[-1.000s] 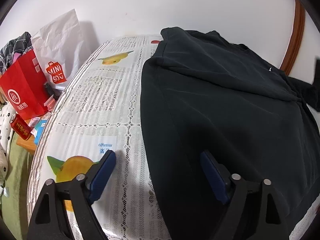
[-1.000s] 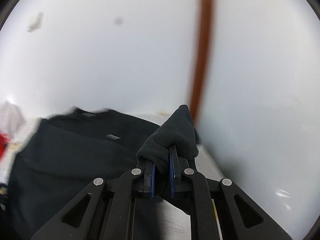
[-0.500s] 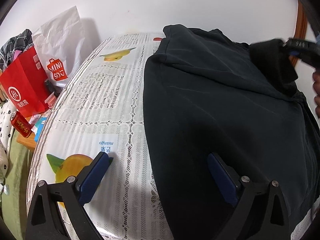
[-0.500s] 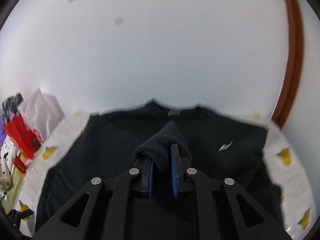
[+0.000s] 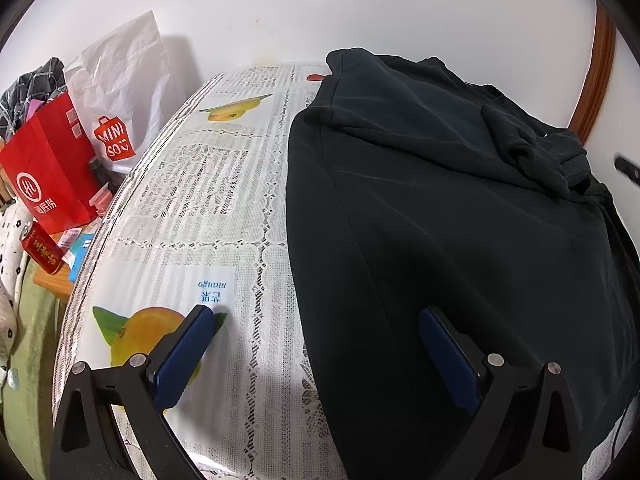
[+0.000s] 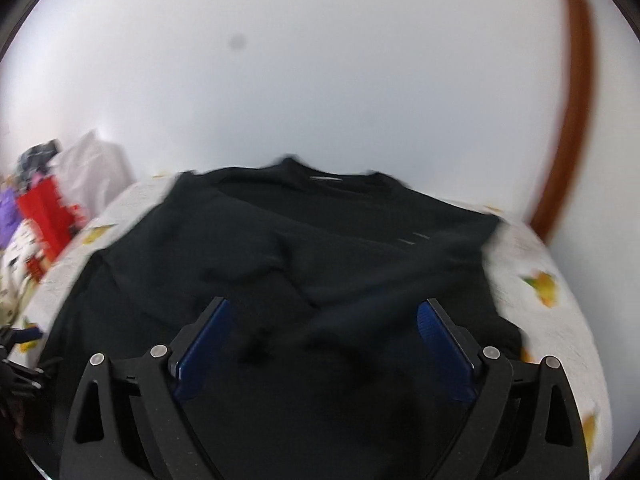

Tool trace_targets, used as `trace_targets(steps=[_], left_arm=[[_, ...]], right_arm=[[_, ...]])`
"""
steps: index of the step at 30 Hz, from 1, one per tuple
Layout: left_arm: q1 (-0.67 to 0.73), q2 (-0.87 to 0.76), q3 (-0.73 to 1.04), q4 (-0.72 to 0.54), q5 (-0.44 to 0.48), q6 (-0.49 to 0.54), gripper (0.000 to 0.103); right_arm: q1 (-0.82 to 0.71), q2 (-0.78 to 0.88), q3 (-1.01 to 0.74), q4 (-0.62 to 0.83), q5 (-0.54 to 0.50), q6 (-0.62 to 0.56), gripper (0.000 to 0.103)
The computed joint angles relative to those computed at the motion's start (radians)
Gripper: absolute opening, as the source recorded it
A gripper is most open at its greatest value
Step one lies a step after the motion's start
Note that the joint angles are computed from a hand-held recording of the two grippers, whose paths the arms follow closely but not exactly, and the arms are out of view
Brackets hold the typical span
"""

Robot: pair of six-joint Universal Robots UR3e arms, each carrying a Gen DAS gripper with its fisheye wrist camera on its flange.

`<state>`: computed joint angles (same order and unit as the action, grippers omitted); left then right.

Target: Fold small clothes

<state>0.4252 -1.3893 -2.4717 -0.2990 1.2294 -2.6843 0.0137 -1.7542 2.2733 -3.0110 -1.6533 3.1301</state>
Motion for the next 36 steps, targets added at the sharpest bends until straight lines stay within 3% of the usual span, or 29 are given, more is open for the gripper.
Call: trace_targets(steps=[5,8,12,14,16,20,24,31,36], left_arm=[[0.004,0.073,-0.033,-0.022,0.005,0.011,0.101],[-0.067,0.157,-0.030,-0.046,0.048,0.004,0.101],[-0.228,0.154,0.081,-0.102,0.107,-0.098,0.101],[-0.317,0.105,0.149,-0.102,0.137,-0.156,0.101],[-0.420,0.029,0.222,-0.072,0.193,-0.215,0.101],[-0.625,-0.172,0.419,-0.044,0.302,-0.317,0.101],[-0.772,-0.382,0.647,-0.066,0.379,-0.386,0.099],[-0.903,-0.693,1.011,-0.124,0.470,-0.415,0.085],[-0.938,-0.913,1.314,-0.261,0.521,-0.393,0.081]], right_arm=[[-0.296,-0.251,0.215,0.089,0.145,-0.105,0.093],[-0.549,-0.437,0.299,0.238,0.329,-0.228,0.090],[-0.756,-0.509,0.306,0.446,0.504,-0.361,0.062],[-0.759,-0.467,0.321,0.425,0.505,-0.389,0.053],[-0.723,-0.395,0.318,0.386,0.469,-0.391,0.052],[-0.776,-0.423,0.323,0.454,0.536,-0.429,0.052],[-0.779,-0.428,0.332,0.454,0.537,-0.433,0.052],[-0.768,-0.413,0.330,0.438,0.528,-0.426,0.053],[-0.768,-0.400,0.329,0.430,0.531,-0.429,0.055]])
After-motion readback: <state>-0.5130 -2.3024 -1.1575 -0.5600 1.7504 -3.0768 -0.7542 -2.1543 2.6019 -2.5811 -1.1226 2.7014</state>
